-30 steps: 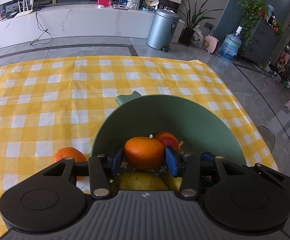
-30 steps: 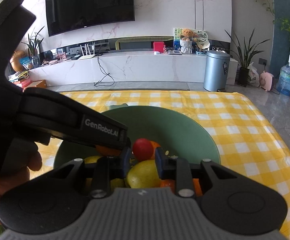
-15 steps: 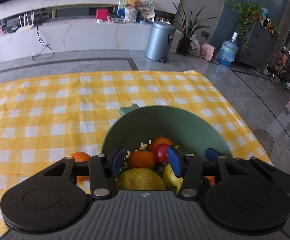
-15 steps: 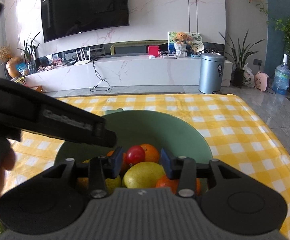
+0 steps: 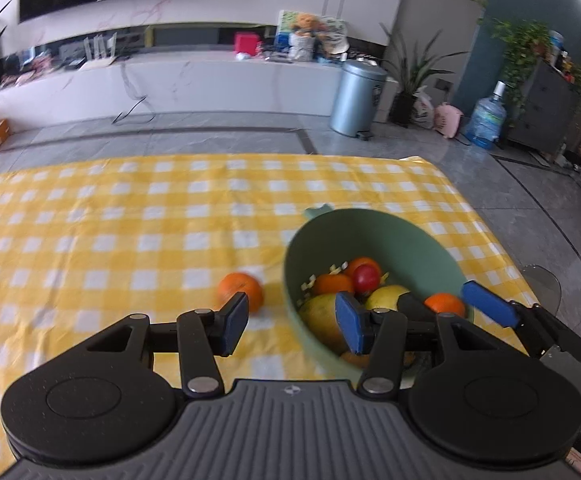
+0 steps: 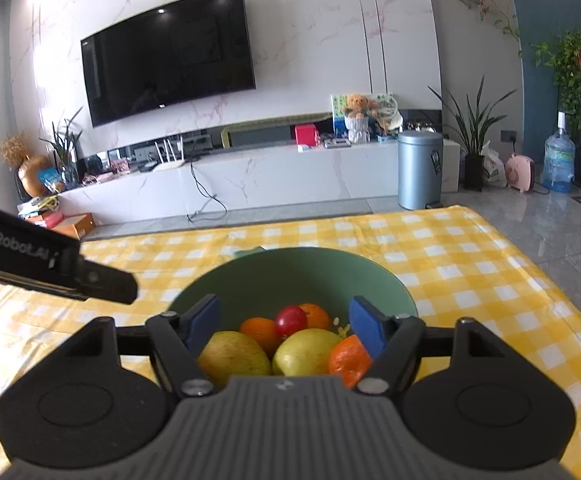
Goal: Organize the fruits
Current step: 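Open both grippers over the bowl to release the orange and tomato, then move the left gripper to the cucumber while the right gripper moves toward the loose orange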
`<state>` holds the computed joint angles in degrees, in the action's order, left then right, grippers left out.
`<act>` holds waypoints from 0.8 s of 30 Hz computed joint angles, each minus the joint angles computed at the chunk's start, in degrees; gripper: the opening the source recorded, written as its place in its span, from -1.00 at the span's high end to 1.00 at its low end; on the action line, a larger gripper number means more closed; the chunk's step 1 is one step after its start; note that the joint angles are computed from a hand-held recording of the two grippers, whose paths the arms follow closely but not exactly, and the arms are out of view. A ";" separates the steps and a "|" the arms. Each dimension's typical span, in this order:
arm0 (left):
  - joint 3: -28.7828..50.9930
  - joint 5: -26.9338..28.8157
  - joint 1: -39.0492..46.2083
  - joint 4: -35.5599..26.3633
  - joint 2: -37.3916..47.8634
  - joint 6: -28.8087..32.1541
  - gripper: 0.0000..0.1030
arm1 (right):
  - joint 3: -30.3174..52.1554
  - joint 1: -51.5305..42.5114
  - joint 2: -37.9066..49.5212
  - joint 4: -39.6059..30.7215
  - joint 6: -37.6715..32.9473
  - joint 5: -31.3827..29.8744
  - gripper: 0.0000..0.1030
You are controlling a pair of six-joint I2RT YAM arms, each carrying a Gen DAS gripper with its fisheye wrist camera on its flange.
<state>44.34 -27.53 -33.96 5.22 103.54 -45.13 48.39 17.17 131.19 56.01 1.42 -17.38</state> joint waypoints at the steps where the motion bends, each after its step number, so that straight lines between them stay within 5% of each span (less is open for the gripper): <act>1: -1.33 0.29 -0.08 -0.25 -1.48 -1.08 -0.14 | -1.19 0.23 -0.62 0.94 0.24 -0.07 -0.47; 8: -7.29 -1.28 -2.09 -7.34 -9.59 -8.37 -0.15 | -8.07 1.74 -3.32 4.77 2.26 -4.67 -0.47; 14: -9.84 -1.74 -3.65 -15.03 -12.47 -16.77 -0.16 | -11.21 5.25 -3.54 6.72 -2.62 -4.27 -0.47; 24: -15.96 5.52 -2.34 -16.91 -13.70 -27.98 -0.23 | -9.77 6.68 -2.49 4.71 -5.78 -1.92 -0.47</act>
<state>28.38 -22.01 -36.30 -11.69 89.84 -73.12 38.62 23.85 128.70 60.73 -4.35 -19.30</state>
